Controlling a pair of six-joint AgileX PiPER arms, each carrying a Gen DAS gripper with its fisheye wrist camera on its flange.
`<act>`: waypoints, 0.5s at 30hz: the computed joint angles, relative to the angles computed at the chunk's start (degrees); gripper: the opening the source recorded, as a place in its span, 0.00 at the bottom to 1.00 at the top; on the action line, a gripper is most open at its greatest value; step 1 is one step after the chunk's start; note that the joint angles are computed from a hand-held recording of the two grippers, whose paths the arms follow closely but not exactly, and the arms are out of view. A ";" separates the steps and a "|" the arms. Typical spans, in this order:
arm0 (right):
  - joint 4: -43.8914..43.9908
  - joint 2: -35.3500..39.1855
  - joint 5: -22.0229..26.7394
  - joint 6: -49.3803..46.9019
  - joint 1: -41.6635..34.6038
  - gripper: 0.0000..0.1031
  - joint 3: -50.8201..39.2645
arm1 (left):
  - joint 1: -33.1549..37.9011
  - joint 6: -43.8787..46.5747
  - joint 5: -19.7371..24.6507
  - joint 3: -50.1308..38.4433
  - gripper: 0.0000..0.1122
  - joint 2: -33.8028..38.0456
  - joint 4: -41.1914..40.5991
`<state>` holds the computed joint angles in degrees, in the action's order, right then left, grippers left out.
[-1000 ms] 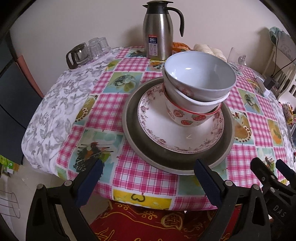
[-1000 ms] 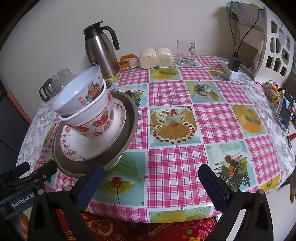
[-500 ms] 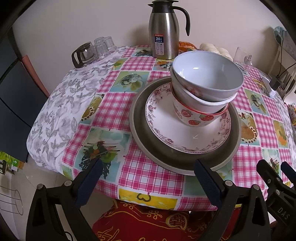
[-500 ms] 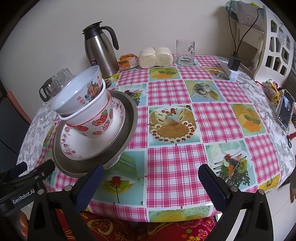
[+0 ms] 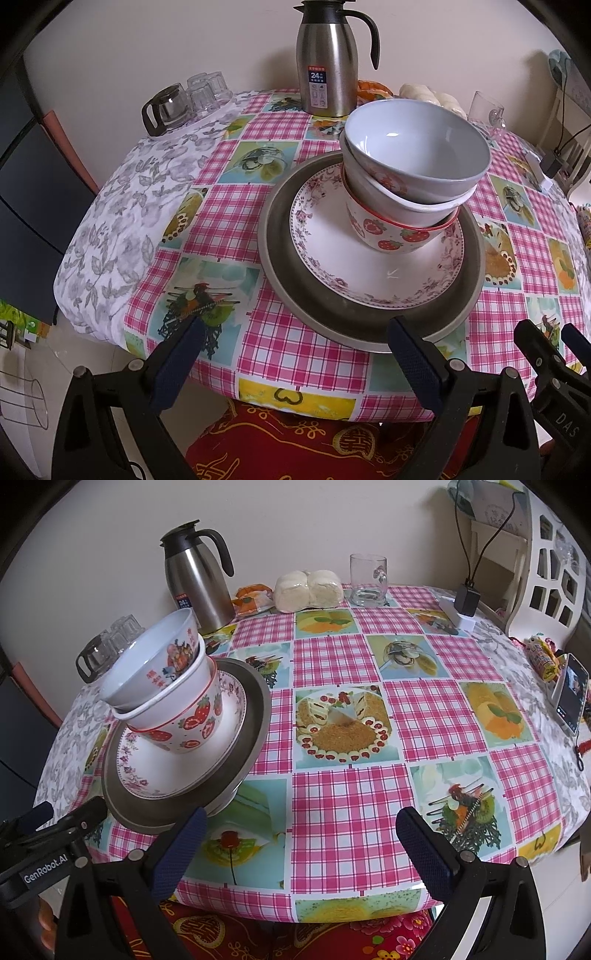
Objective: Organize plates and bowls
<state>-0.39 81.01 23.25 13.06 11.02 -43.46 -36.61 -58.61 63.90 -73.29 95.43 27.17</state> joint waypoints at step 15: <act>-0.84 0.51 -0.29 0.67 0.06 1.00 0.03 | 0.42 -0.17 -1.49 1.22 0.88 -1.21 0.21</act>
